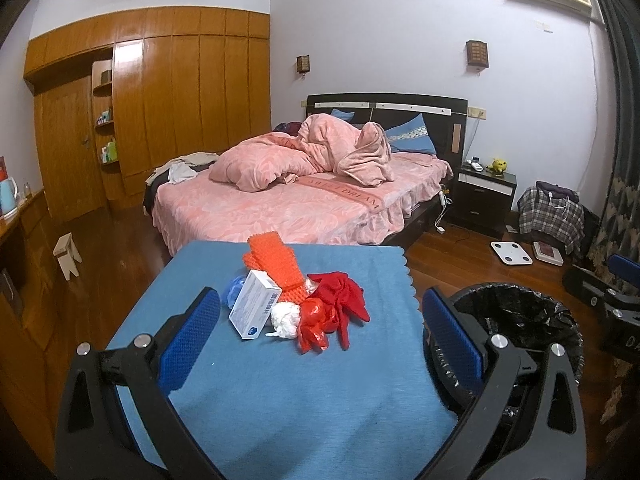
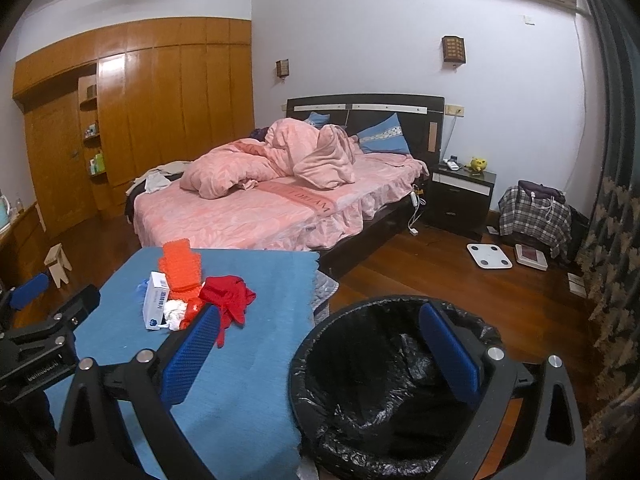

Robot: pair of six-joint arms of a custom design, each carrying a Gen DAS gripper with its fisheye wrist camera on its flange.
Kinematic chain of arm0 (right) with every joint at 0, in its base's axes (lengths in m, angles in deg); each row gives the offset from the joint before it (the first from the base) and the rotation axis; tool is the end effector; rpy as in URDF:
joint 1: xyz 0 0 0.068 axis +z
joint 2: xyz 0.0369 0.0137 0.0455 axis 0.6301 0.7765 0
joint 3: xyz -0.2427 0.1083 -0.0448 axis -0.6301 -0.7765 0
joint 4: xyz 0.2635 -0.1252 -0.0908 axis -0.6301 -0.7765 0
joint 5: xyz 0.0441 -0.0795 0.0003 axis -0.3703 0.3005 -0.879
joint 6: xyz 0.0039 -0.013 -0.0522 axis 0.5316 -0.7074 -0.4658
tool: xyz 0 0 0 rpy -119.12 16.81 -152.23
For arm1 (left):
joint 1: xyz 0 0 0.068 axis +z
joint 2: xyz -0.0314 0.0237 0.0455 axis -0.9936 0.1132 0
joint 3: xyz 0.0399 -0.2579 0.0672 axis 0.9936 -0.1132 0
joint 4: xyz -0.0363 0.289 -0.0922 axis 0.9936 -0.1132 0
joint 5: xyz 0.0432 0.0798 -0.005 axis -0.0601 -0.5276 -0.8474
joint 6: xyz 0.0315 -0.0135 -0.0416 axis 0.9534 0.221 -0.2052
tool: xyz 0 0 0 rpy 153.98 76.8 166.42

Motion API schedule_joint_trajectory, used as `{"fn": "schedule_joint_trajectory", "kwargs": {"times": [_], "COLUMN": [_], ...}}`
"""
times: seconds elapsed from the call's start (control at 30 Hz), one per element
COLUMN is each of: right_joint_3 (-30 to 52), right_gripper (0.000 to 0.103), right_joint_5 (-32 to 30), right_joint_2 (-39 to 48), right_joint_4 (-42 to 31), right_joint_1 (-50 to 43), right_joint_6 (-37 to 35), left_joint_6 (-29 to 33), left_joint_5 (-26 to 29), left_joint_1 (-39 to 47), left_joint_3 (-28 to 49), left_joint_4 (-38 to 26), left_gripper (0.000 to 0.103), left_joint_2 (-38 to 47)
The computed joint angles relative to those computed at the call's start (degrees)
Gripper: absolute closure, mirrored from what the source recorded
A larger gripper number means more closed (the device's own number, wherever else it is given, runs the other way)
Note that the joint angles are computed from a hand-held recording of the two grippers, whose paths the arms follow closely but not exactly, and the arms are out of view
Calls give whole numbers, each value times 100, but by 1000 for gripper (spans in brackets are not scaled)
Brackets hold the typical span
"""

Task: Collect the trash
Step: 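Grasp the red plastic bag with the right gripper while the left gripper approaches the white tissue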

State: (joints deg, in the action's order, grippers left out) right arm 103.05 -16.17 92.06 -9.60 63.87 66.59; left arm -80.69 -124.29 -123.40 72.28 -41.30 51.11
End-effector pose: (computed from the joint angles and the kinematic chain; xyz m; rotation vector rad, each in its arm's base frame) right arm 0.3417 0.1605 0.2866 -0.4434 2.0138 0.3620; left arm 0.2252 -0.1495 0.2941 -0.4564 1.9802 0.3414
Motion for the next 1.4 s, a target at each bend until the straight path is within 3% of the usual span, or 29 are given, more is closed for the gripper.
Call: {"fn": "schedule_joint_trajectory", "kwargs": {"times": [0.13, 0.33, 0.53, 0.7, 1.07, 1.27, 1.4], "right_joint_3": [191, 638, 1341, 1874, 3288, 4118, 4609], "right_gripper": [6, 6, 7, 18, 32, 36, 45], "right_joint_5": [56, 70, 99, 260, 359, 379, 303], "right_joint_2": [263, 1009, 2081, 2941, 4504, 5239, 5602], "right_joint_4": [51, 269, 391, 492, 430, 185, 21], "right_joint_1": [133, 423, 754, 1066, 1609, 1740, 1764], "right_joint_6": [10, 59, 331, 363, 78, 16, -3], "left_joint_6": [5, 517, 1260, 1819, 2431, 2498, 2509], "left_joint_5": [74, 254, 948, 1478, 2282, 2545, 2620], "left_joint_1": [103, 809, 1982, 2823, 4081, 4580, 4749], "left_joint_3": [-104, -793, -1653, -2169, -2623, -2572, -2499], "left_joint_4": [12, 510, 1155, 1820, 3209, 3691, 3927], "left_gripper": [5, 5, 5, 5, 5, 5, 5], "left_joint_2": [-74, -525, -1100, -1220, -498, 41, 337]}}
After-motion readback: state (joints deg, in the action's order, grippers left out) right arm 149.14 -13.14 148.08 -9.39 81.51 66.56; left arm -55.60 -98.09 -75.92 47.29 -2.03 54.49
